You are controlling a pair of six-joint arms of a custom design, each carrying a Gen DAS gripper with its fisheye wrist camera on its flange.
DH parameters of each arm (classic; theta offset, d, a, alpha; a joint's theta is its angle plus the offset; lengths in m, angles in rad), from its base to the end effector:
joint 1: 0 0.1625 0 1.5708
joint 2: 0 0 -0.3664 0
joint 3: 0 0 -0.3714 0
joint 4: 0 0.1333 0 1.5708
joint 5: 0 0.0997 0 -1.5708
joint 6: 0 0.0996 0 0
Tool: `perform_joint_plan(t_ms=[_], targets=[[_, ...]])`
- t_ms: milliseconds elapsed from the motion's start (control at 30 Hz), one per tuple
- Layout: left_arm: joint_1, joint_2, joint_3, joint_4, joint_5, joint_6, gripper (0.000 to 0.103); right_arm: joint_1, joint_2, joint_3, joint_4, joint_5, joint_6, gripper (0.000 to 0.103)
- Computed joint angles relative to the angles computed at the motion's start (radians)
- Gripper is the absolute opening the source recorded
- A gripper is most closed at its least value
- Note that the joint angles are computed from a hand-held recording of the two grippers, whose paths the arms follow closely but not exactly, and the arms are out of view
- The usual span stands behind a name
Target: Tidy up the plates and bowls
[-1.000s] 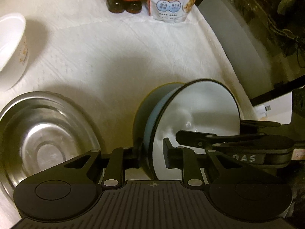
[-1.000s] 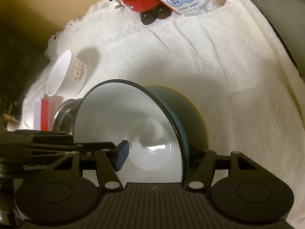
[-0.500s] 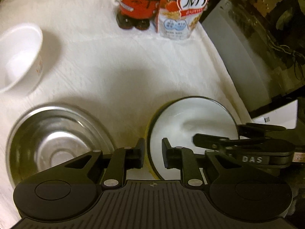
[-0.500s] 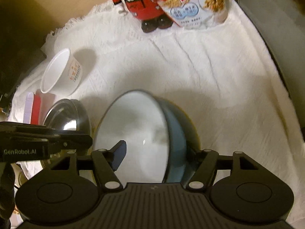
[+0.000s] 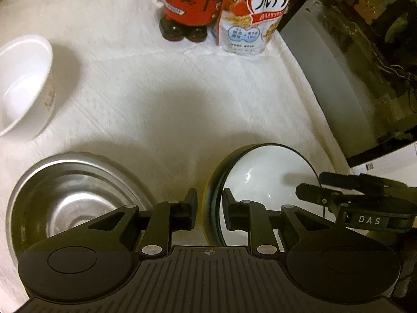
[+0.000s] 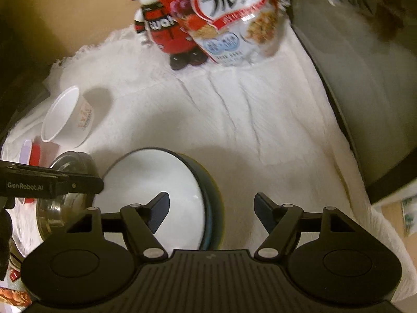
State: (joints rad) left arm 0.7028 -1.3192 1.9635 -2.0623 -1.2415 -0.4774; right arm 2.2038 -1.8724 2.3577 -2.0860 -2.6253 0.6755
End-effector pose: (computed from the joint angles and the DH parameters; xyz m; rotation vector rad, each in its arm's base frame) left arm -0.2534 -0.4316 0.1860 0.5757 2.7276 -0.1217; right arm 0.2274 -0.2310 0.2929 -0.0657 -2.1939 0.8037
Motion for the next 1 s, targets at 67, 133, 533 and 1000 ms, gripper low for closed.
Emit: perform_joint_plan(t_ms=[67, 133, 533, 1000], targets=[[0.001, 0.007, -0.006, 0.003, -0.008, 0.012, 0.022, -0.007, -0.022, 0.019, -0.016, 0.012, -0.001, 0.072], [0.006, 0.019, -0.014, 0.008, -0.023, 0.025, 0.022, -0.018, -0.044, 0.037, -0.043, 0.035, -0.009, 0.073], [0.027, 0.105, -0.037, 0.04, -0.023, 0.013, 0.023, -0.174, -0.097, 0.152, -0.293, 0.215, -0.168, 0.074], [0.042, 0.152, -0.066, 0.057, -0.031, -0.05, 0.027, -0.248, -0.016, 0.148, -0.431, 0.332, -0.323, 0.073]])
